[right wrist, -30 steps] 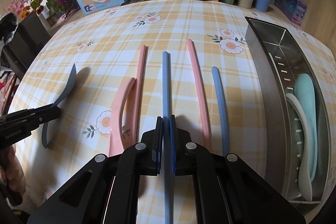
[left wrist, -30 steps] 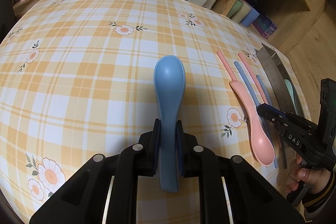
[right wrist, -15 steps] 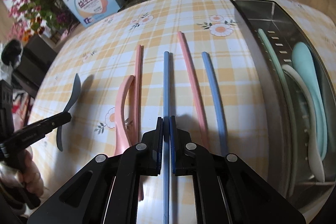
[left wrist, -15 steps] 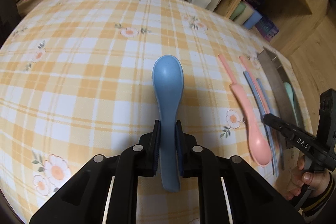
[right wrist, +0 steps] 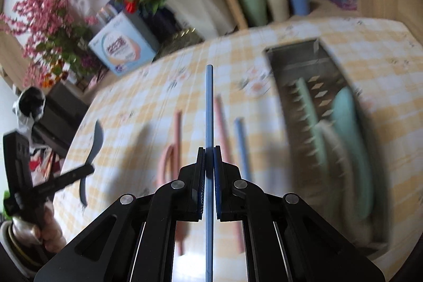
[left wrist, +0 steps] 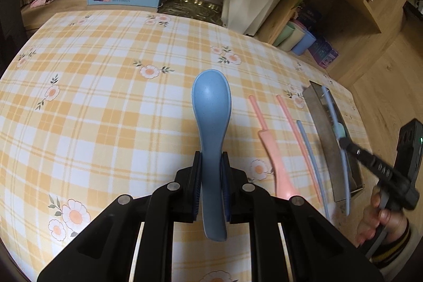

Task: Organize utensils
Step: 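Carry the blue chopstick into the basket and open the right tool while the left tool holds the blue spoon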

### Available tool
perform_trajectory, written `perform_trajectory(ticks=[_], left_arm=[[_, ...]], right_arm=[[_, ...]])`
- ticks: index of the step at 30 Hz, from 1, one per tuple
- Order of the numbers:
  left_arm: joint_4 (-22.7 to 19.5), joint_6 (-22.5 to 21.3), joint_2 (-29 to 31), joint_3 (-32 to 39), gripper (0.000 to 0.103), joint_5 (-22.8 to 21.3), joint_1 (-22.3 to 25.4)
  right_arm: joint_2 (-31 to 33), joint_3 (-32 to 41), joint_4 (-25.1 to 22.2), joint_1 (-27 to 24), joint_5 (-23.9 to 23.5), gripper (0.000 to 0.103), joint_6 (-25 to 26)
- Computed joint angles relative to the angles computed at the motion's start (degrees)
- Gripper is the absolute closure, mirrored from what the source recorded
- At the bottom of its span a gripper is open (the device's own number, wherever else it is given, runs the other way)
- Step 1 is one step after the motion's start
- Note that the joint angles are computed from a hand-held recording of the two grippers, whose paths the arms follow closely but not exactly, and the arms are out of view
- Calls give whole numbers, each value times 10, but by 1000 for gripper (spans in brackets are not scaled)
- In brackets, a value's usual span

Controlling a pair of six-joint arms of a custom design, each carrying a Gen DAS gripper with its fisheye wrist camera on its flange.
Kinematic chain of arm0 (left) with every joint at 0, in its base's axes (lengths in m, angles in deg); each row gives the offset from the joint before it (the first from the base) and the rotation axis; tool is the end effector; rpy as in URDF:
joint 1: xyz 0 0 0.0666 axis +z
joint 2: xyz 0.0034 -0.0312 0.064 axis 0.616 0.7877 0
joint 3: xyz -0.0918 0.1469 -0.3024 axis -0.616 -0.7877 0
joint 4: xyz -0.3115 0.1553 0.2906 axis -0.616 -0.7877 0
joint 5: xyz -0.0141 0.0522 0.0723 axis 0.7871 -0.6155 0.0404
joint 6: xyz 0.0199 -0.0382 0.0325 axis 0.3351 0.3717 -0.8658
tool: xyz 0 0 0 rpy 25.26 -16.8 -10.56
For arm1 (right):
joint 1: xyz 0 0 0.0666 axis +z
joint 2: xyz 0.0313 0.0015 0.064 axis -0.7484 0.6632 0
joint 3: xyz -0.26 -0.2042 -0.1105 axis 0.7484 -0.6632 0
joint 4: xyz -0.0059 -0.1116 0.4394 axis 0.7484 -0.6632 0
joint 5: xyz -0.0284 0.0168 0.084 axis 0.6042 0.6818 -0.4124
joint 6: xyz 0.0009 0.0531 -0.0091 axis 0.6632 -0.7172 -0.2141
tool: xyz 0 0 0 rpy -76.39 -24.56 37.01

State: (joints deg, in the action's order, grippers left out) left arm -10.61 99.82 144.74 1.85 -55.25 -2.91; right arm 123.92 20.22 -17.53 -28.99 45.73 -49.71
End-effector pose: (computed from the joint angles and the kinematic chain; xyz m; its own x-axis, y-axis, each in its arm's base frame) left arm 0.3713 -0.3024 0.3524 -0.6434 -0.5605 -0.5214 -0.4635 0.8273 -0.3174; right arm 0.5770 0.2227 0.3568 -0.7735 -0.2805 -0.5684 -0.5645 0.7126 0.4166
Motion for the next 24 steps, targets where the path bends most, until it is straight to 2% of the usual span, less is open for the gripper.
perform_trajectory(ticks=[4,8,11,24], left_arm=[[-2,-6,12,17,90,0,-1],[-7,-10,28,37,90,3,-3],[-10,-9,41,52,90,10,-3],[-29,-14,67,85,90,12,-6]], right_arm=[[33,41,-6,-25,26,97,5],[67,75,-22,-40,33,97,3],[88,93,-38,-40,39,97,27],[113,103,-80,-33,59,97,33]])
